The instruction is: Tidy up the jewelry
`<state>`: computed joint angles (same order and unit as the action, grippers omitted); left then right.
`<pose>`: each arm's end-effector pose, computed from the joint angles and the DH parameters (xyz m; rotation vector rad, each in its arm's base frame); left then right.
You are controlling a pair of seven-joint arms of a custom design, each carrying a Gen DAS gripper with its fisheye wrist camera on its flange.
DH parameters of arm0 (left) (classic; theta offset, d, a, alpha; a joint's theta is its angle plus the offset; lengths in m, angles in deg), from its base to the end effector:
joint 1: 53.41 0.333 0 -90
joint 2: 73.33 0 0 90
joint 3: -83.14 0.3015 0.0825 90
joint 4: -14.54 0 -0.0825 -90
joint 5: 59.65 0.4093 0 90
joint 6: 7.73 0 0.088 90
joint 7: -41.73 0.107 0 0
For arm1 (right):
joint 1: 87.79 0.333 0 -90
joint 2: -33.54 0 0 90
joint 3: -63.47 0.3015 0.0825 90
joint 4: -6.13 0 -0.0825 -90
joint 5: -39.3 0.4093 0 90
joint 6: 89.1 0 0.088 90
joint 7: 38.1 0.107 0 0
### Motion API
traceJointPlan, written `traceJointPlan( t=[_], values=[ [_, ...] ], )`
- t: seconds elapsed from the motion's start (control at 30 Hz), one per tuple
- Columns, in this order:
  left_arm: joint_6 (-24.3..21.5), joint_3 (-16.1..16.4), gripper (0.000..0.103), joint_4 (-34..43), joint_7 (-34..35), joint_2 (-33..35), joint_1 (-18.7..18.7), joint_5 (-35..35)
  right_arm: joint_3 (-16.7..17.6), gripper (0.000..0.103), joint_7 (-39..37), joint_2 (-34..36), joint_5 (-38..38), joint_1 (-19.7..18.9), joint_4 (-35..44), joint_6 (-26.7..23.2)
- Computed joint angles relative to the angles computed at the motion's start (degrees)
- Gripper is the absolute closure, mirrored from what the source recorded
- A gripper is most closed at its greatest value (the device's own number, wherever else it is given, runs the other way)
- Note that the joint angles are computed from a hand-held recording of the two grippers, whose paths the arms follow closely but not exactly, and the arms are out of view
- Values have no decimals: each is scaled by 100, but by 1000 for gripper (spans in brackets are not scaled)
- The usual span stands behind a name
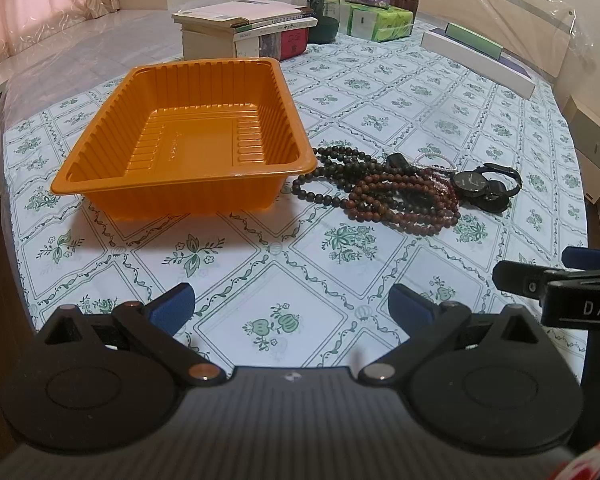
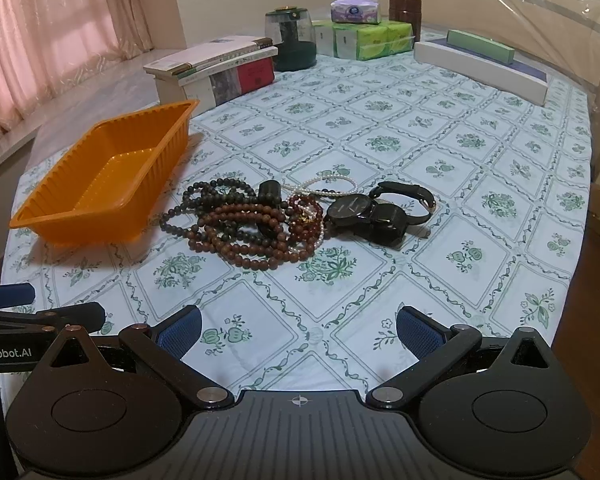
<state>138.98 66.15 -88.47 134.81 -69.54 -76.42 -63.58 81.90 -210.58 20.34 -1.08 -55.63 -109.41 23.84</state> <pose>0.5043 -0.4155 0.5652 -1.1562 2.4876 -0.9421 0.3662 0.3991 0.5607 -1.1948 2.2408 -0.7645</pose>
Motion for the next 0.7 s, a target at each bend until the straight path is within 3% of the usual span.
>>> traceJointPlan(
  t=[0.7],
  values=[
    [0,-3,1,14,35,10,-9,-25,-3,0,-71,2,-11,-3,20,-15]
  ],
)
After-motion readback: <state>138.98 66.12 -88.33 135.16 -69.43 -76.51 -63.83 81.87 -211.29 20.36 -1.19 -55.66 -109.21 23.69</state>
